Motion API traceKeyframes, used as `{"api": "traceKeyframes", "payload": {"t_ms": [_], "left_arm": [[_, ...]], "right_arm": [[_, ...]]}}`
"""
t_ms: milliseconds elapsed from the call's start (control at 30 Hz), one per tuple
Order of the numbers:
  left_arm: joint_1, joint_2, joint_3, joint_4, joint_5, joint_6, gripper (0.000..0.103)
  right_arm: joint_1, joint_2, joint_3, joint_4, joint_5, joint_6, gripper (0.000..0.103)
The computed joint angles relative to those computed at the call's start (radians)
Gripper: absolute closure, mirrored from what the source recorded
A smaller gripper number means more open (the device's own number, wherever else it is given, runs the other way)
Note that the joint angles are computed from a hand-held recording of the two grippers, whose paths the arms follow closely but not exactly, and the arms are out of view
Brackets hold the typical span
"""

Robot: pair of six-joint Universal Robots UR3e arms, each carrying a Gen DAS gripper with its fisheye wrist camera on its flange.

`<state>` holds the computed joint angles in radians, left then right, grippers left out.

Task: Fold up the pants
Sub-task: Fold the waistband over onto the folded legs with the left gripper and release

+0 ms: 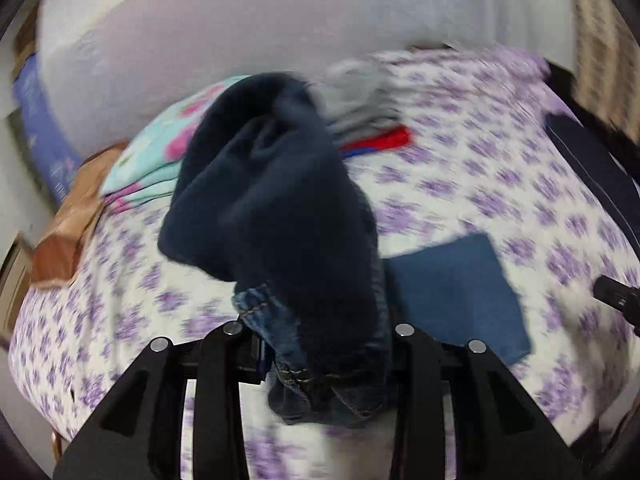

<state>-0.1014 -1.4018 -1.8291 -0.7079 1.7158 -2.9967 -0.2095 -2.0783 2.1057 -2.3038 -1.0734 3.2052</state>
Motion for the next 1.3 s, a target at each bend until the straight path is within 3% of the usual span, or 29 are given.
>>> {"api": "traceKeyframes", "payload": {"t_ms": [167, 233, 300, 500, 533, 600, 700, 800, 933, 1000, 1033, 1067, 1167, 1233, 1300], "left_arm": [[-0.160, -0.251, 0.145, -0.072, 0.028, -0.063, 0.067], [-0.222, -0.337, 0.169, -0.047, 0.100, -0.096, 0.066], [-0.304, -0.375, 0.173, -0.004, 0.231, -0.128, 0.065], [-0.342, -0.342, 0.205, -0.117, 0.300, -0.199, 0.064], [-0.345, -0.325, 0.198, -0.122, 0.301, -0.201, 0.064], [-0.359, -0.286, 0.172, -0.134, 0.310, -0.206, 0.064], [-0.358, -0.237, 0.162, -0.185, 0.302, -0.189, 0.064], [-0.298, -0.165, 0.114, -0.174, 0.234, -0.153, 0.061], [-0.261, -0.261, 0.192, -0.192, 0.206, -0.123, 0.054], [-0.288, -0.321, 0.235, -0.189, 0.260, -0.144, 0.052], [-0.313, -0.344, 0.249, -0.186, 0.303, -0.150, 0.049], [-0.332, -0.361, 0.265, -0.189, 0.328, -0.151, 0.039], [-0.380, -0.334, 0.254, -0.151, 0.317, -0.111, 0.016], [-0.423, -0.312, 0.243, -0.106, 0.327, -0.082, 0.008], [-0.430, -0.281, 0.235, -0.090, 0.294, -0.071, 0.008]], "right_arm": [[-0.119, -0.021, 0.082, 0.054, 0.106, -0.101, 0.095], [-0.134, -0.014, 0.092, 0.063, 0.114, -0.123, 0.095], [-0.148, -0.008, 0.089, 0.078, 0.109, -0.148, 0.095], [-0.130, 0.052, -0.018, 0.086, 0.088, -0.185, 0.094], [-0.128, 0.086, -0.056, 0.069, 0.107, -0.188, 0.092], [-0.117, 0.151, -0.126, 0.044, 0.124, -0.184, 0.071], [-0.047, 0.292, -0.325, 0.086, 0.112, -0.159, 0.071], [0.042, 0.398, -0.519, 0.139, 0.111, -0.156, 0.071], [0.147, 0.490, -0.678, 0.146, 0.056, -0.117, 0.071], [0.161, 0.482, -0.678, 0.134, 0.053, -0.110, 0.071], [0.159, 0.469, -0.666, 0.132, 0.046, -0.110, 0.071], [0.156, 0.458, -0.655, 0.132, 0.040, -0.109, 0.071], [0.118, 0.402, -0.594, 0.134, 0.027, -0.109, 0.071], [0.065, 0.349, -0.540, 0.137, 0.042, -0.115, 0.071], [0.010, 0.297, -0.497, 0.149, 0.077, -0.121, 0.071]]}}
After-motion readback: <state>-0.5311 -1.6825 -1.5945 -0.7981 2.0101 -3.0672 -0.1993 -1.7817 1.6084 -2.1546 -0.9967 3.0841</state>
